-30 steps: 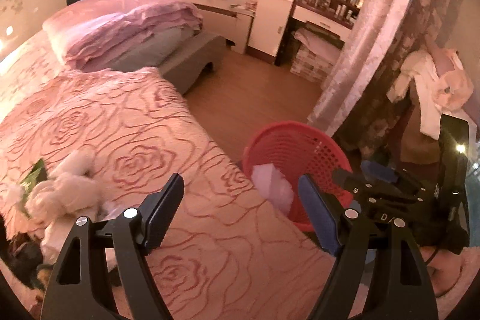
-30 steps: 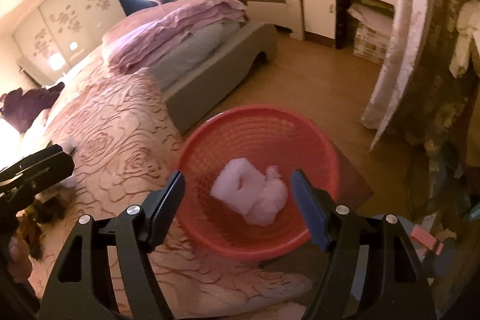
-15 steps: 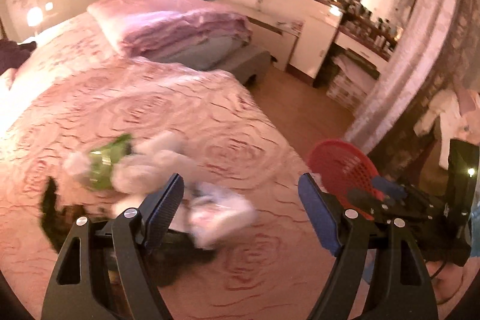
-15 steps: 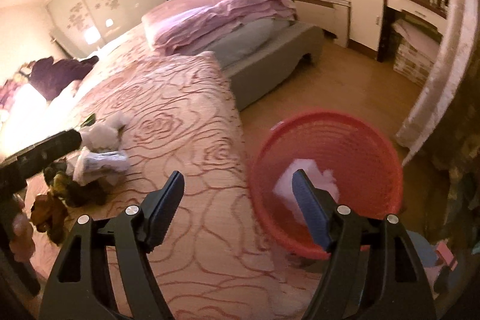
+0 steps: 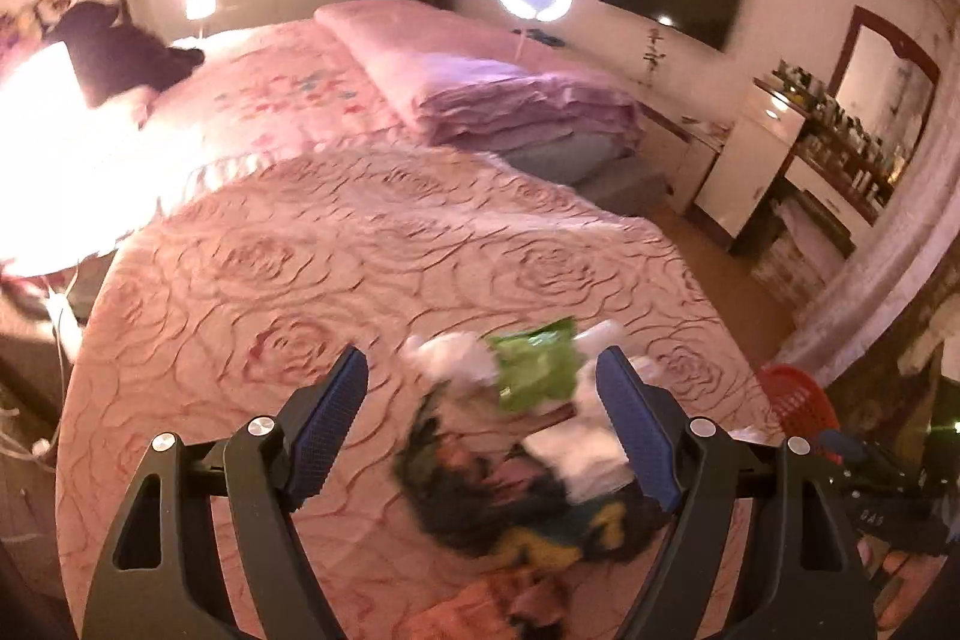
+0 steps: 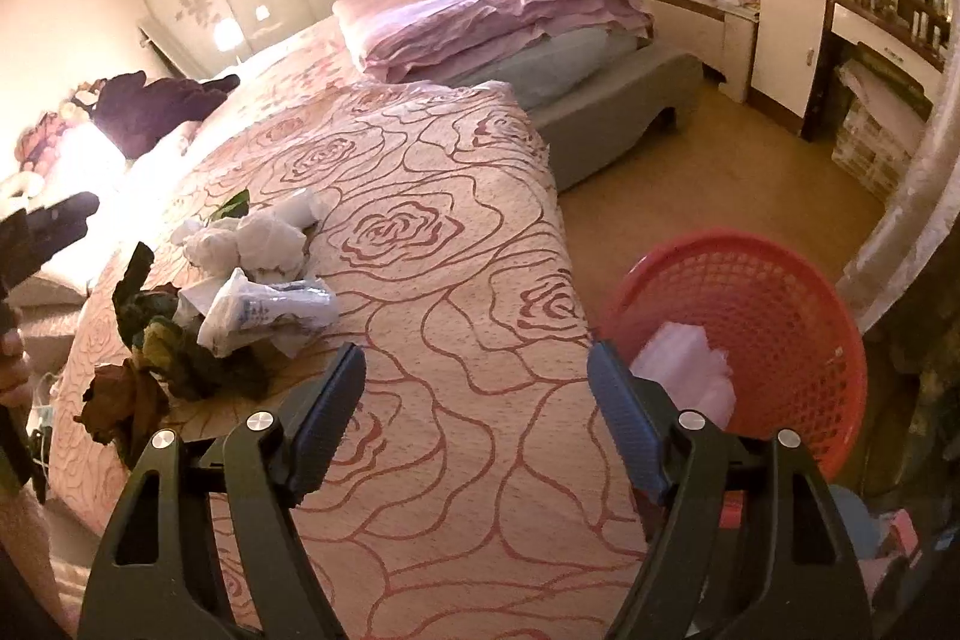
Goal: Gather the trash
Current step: 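Return to the bed and grasp the dark crumpled item with the left gripper, then grasp the white plastic bag with the right gripper while the left holds the dark item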
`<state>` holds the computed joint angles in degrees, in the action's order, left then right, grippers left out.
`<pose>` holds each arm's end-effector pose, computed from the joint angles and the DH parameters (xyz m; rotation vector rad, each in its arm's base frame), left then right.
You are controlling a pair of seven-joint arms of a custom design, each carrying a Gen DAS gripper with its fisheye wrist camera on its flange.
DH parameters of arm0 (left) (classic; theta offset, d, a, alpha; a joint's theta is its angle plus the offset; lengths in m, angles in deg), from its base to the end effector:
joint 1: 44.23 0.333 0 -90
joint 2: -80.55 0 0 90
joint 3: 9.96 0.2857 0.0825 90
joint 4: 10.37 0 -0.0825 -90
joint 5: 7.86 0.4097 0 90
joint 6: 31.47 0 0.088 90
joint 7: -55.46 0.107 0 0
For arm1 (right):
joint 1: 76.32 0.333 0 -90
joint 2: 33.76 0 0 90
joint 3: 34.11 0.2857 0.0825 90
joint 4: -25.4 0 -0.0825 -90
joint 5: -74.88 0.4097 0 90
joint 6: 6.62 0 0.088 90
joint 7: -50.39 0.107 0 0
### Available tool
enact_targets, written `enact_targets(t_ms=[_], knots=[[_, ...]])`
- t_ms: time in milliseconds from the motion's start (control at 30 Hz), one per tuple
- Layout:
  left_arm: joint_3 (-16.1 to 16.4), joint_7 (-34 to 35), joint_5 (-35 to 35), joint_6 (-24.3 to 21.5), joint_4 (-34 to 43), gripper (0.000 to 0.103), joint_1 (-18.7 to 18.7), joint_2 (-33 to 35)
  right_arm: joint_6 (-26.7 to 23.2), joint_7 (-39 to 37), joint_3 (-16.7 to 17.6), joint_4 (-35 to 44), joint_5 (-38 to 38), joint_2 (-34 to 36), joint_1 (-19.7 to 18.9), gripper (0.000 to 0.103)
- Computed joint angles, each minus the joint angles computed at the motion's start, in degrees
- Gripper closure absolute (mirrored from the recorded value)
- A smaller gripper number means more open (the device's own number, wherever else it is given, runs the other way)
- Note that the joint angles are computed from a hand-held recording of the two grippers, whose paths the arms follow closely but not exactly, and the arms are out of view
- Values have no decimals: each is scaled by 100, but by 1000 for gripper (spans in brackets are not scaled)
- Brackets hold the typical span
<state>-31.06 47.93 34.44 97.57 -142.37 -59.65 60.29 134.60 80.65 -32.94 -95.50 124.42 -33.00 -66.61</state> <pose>0.4177 -0.2949 0.4752 -2.2043 1.0756 -0.6481 0.5863 0.1114 0.4009 -2.1654 1.0991 -0.0881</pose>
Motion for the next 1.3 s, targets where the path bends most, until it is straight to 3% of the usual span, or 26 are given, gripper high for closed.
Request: enact_targets(t_ms=[333, 467, 667, 1133, 1300], knots=[[156, -257, -434, 1323, -719, 29, 63, -83, 36, 16, 53, 37, -16, -23, 80, 29], [197, -250, -562, 1657, -836, 70, 124, 23, 29, 59, 57, 45, -67, -29, 104, 29], [102, -492, -480, 1750, -1012, 91, 248, -106, -74, 99, 83, 64, -129, -27, 155, 29], [-217, -806, -110, 928, -1089, 93, 333, -1026, -441, -305, 216, 121, 124, -151, 444, 23], [-218, -811, -47, 921, -1053, 93, 317, -1038, -472, -245, 273, 179, -25, -33, 551, 23]])
